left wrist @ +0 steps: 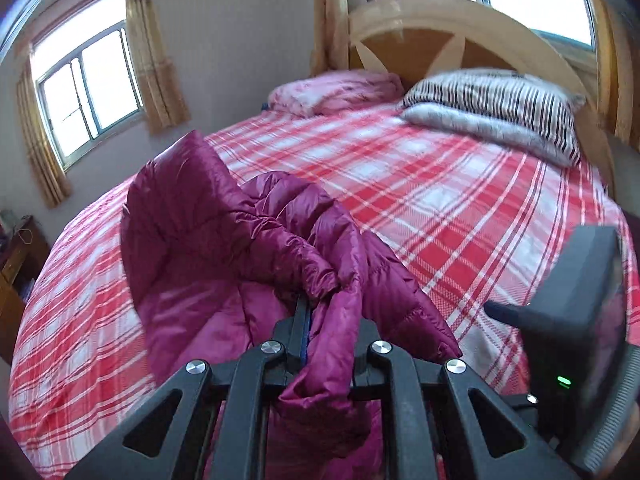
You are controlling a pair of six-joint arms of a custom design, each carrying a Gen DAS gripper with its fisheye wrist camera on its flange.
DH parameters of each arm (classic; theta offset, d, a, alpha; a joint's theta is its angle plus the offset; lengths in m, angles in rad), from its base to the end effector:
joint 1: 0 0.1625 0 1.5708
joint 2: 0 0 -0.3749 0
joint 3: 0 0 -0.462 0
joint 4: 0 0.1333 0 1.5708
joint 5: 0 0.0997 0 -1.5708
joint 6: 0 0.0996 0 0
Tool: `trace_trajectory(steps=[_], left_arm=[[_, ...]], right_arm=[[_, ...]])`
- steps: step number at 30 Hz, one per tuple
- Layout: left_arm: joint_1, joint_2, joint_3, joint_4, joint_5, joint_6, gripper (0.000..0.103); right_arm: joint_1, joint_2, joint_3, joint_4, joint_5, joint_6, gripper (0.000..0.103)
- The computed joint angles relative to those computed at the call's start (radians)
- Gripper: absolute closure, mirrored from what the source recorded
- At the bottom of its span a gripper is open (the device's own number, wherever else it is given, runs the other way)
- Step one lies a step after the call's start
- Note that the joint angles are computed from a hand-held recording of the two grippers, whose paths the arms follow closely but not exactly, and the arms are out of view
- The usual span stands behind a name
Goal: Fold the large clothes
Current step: 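Fold the lifted jacket half over the other half with the left gripper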
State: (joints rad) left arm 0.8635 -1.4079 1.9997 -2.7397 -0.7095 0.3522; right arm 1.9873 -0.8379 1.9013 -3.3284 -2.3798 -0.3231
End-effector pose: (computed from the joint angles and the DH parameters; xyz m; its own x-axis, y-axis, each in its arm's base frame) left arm -0.2072 -0.5638 0.2747 -0.5294 0.3217 -0.7850 0.7747 0.5604 -0.2928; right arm 0.2971 -0.5202 0.0483 -0.6774 -0.0865 0.7305 -0.5547 0.7123 -0.4301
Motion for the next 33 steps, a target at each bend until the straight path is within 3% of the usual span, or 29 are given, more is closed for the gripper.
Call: trace_trajectory(steps=[3,6,12,13,16,17,18,20,24,26,28,30,33], left_arm=[[0.023,0.073,-0.025,-0.046,0.001,0.019,0.087],[0.030,0.082,-0.018,-0.063,-0.015,0.048,0.084],[-0.024,0.062,0.027,-0.214,0.028,0.144,0.078],[-0.041,0.050,0.037,-0.268,0.025,0.167,0.070],[-0.082,-0.008,0.060,-0.396,-0.013,0.216,0.020],[-0.089,-0.018,0.064,-0.465,-0.016,0.255,0.007],[-0.091,-0.024,0.060,-0.545,-0.007,0.303,0.005],[-0.072,-0.018,0.033,-0.590,0.026,0.337,0.005],[0.049,0.101,-0.093,-0.679,0.191,0.431,0.005],[0.121,0.142,-0.142,-0.605,0.246,0.359,0.005],[0.180,0.132,-0.155,-0.430,0.234,0.183,0.005],[0.209,0.109,-0.143,-0.363,0.165,0.079,0.005],[0.204,0.127,-0.140,-0.379,0.135,0.077,0.005]], right_arm=[[-0.013,-0.007,0.008,0.014,0.021,0.026,0.020],[-0.025,-0.014,0.011,0.027,0.037,0.045,0.018],[-0.042,-0.027,0.014,0.046,0.058,0.073,0.013],[-0.041,-0.024,0.014,0.042,0.053,0.071,0.013],[-0.040,-0.020,0.012,0.037,0.049,0.063,0.012],[-0.041,-0.021,0.013,0.037,0.050,0.064,0.012],[-0.041,-0.021,0.013,0.037,0.049,0.064,0.012],[-0.040,-0.022,0.015,0.035,0.049,0.064,0.012],[-0.037,-0.017,0.016,0.024,0.046,0.061,0.011],[-0.035,-0.010,0.015,0.010,0.042,0.050,0.011],[-0.031,-0.004,0.014,-0.006,0.036,0.035,0.011],[-0.026,-0.010,0.016,-0.006,0.032,0.035,0.012],[0.001,-0.041,0.036,-0.071,0.018,0.040,0.016]])
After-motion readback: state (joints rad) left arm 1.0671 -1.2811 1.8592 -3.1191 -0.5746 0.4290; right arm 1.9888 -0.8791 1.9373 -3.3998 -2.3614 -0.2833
